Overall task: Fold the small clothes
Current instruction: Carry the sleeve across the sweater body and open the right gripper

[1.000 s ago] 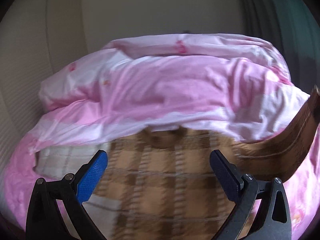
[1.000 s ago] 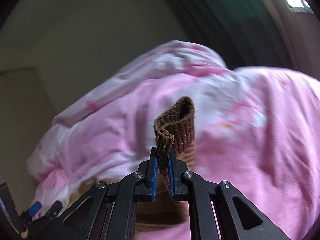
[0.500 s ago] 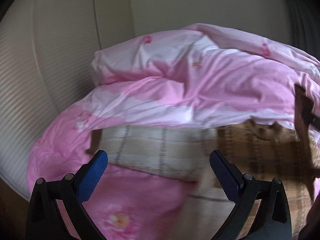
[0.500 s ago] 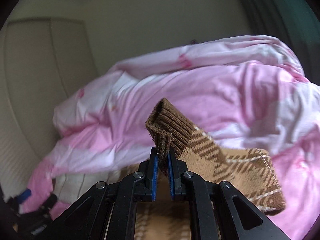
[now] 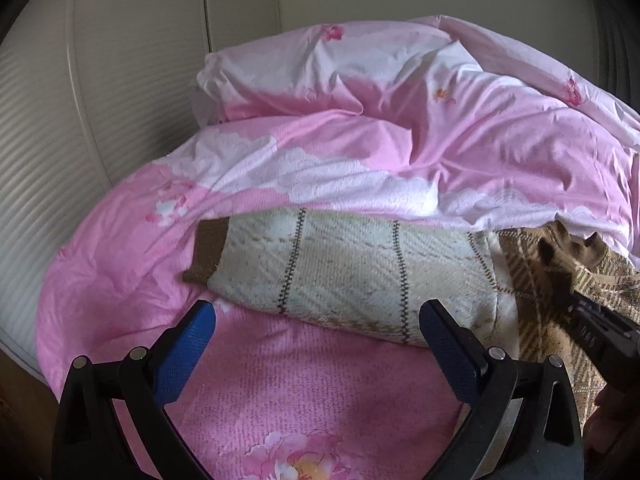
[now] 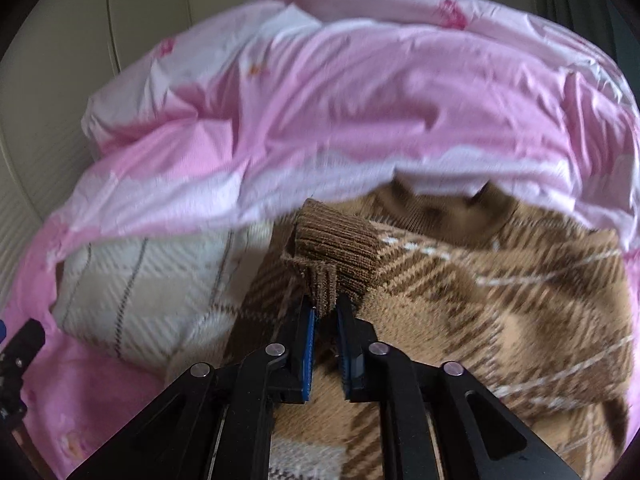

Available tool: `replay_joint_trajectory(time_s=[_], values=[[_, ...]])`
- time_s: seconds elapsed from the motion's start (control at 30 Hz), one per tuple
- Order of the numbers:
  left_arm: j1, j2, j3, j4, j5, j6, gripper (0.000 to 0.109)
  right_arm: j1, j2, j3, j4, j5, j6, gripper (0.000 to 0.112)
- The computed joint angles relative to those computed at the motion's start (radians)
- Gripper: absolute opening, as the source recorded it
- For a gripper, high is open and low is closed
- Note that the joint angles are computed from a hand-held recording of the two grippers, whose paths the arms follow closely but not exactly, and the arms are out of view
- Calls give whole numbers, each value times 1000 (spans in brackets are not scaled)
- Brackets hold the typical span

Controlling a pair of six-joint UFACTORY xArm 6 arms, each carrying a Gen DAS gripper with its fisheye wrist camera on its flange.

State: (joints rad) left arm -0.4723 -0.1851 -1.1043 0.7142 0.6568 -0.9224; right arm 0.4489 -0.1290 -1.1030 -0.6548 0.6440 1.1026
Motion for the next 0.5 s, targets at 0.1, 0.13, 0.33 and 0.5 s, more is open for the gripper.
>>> replay_joint_trajectory(time_s=[0.1, 0.13, 0.33, 0.5], values=[[-3, -1, 4, -2, -12, 10, 103, 5, 7, 14, 42, -30, -28, 34], [-8, -2, 3, -4, -15, 14, 103, 7, -3, 27, 47, -46, -31, 41], [-50, 14, -14, -148, -129, 148, 103, 28, -187, 158, -117, -88, 90, 48], [-136, 118, -114, -224, -175, 226, 103, 36, -423, 286, -263, 103, 196, 55]])
